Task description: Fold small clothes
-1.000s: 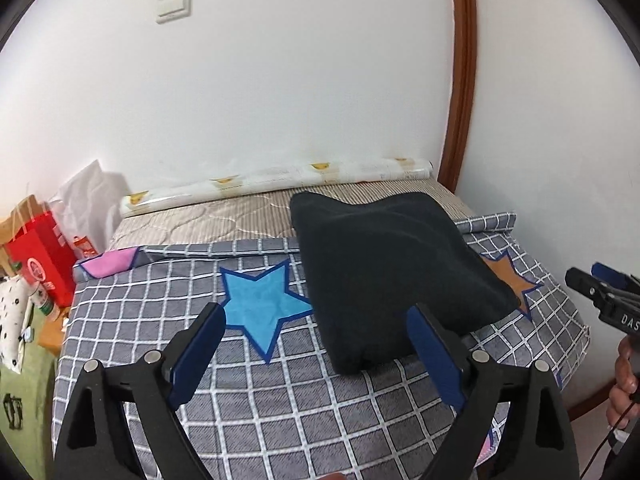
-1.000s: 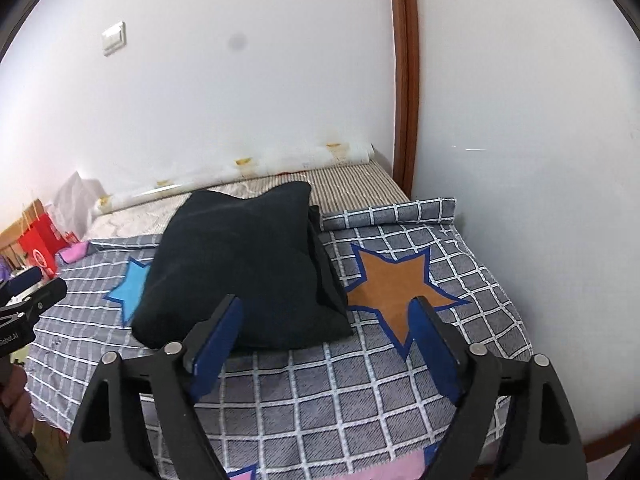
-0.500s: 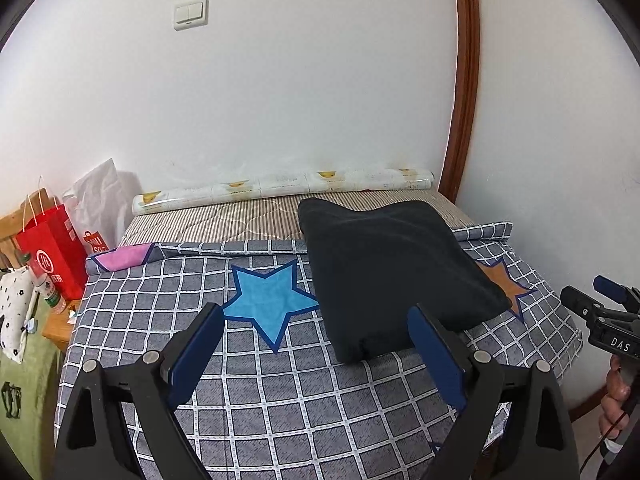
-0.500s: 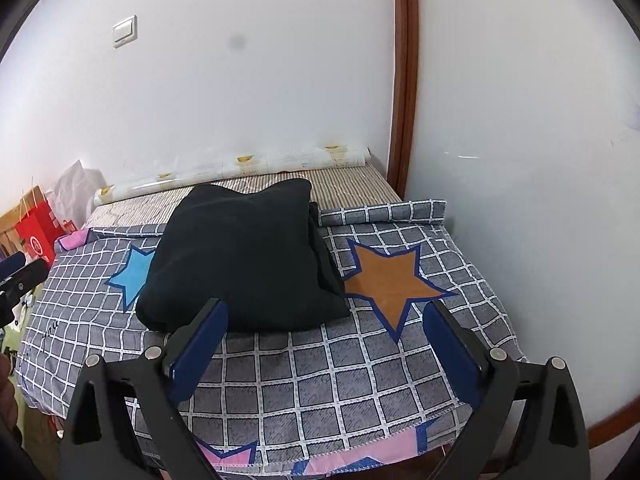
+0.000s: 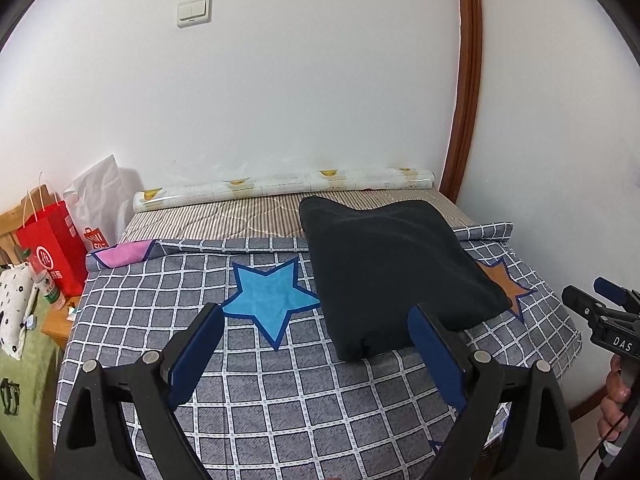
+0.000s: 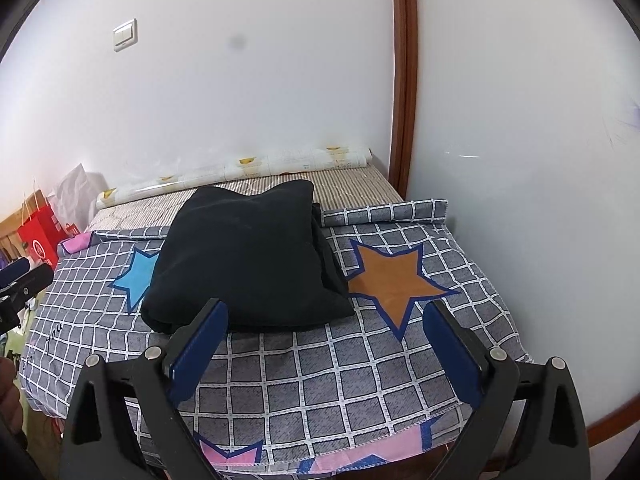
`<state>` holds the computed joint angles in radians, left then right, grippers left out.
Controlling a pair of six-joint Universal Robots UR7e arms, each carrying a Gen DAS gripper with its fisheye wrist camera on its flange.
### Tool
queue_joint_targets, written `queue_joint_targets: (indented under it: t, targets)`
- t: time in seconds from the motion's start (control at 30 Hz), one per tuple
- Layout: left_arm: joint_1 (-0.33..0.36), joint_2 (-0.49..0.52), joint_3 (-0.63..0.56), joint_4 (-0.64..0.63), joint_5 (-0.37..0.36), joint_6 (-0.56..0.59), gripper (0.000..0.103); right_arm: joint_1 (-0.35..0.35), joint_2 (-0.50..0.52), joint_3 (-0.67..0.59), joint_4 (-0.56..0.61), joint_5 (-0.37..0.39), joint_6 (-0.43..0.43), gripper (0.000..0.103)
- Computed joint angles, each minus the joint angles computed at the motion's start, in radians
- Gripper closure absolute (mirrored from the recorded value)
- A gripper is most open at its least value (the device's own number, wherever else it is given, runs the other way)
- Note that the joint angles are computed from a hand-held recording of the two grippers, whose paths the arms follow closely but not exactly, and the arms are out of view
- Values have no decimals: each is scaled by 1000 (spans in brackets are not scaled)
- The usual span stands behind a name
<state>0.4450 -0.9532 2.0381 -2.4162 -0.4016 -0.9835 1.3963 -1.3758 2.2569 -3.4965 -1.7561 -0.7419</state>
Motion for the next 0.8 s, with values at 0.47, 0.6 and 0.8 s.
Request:
queue_joint_targets:
  t: [0.47,0.6,0.8]
  targets:
    - [-5,-13,3,31,10,-31,10,-3,-7,5,8,5,12,6]
    - [-6,-15,5,34,10,-33,10,-2,-6,5,6,3,10,6]
    - [-8,-18,6,36,13,-35,10,-3,-8,2,10,4,8,6]
